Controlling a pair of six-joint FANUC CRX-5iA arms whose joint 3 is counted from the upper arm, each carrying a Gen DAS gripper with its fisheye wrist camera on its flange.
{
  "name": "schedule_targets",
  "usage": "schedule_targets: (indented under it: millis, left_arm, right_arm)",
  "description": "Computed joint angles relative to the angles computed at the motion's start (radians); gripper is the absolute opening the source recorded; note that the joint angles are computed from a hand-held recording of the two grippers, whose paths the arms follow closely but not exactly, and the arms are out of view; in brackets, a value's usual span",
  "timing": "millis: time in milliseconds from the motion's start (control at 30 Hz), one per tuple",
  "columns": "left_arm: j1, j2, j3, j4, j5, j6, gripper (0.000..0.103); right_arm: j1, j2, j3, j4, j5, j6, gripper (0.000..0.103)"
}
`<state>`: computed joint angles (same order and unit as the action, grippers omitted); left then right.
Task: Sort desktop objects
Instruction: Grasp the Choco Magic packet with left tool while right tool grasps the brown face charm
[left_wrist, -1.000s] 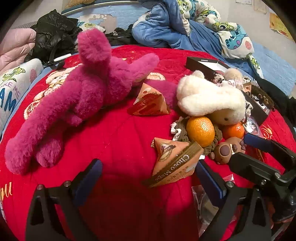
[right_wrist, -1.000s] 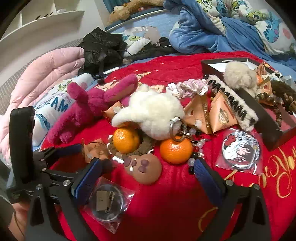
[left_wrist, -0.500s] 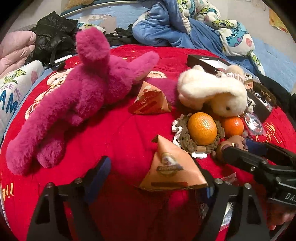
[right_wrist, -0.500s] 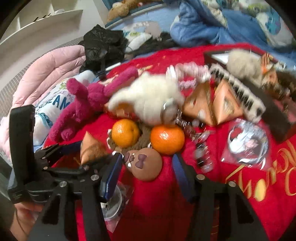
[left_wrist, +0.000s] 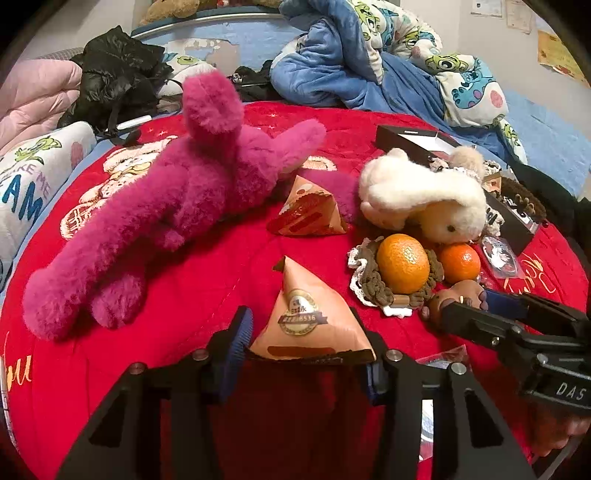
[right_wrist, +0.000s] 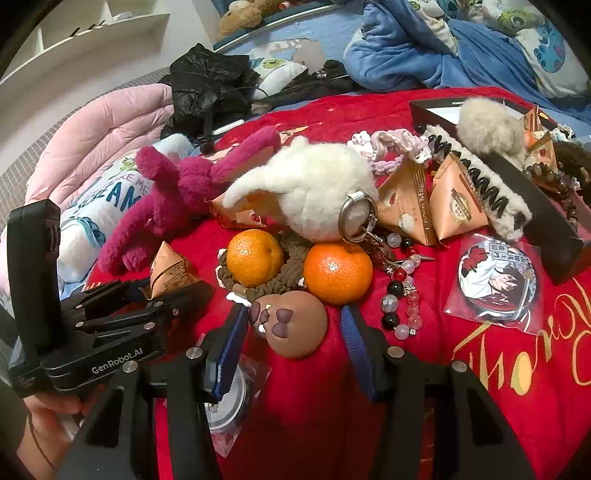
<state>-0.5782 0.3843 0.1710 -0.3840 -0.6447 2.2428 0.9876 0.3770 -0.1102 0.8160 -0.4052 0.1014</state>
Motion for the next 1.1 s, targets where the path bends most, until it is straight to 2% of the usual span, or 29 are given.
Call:
schedule_targets:
  millis: [67,300,700,733,767,867,1100]
  left_arm:
    - [-0.011,-0.006,-0.002,-0.025,-0.004,0.012,0.051]
    - [-0.052,-0.034,-0.014,-0.131,-0.009,0.068,0.051]
    - [-0.046,-0.05,-0.038,-0.133,0.024,0.095,0.051]
    - [-0.046,-0.051,-0.038,-0.134,0.025,0.093,0.051]
    - [-0.048,-0.051,-0.036,-0.14,0.021,0.097,0.051]
    - [-0.053,-0.052,-0.034,-0.146,0.014,0.099,0.051]
    - [-0.058,-0.044,-0.022,-0.151,-0.004,0.101,0.051]
  right_arm:
    - [-0.001,-0.008,-0.016,0.028,0.011,-0.028,0.044]
    - [-0.011,-0.042,-0.078,0.126,0.05,-0.147,0.043]
    - [0.024,-0.083,-0.126,0.165,0.052,-0.183,0.04]
    - [0.024,-0.084,-0.13,0.168,0.056,-0.187,0.038]
    - [0.022,-0.087,-0.137,0.189,0.06,-0.209,0.027]
    - [0.007,-0.101,-0.162,0.23,0.098,-0.261,0.024]
    - [0.009,-0.094,-0.153,0.187,0.106,-0.216,0.027]
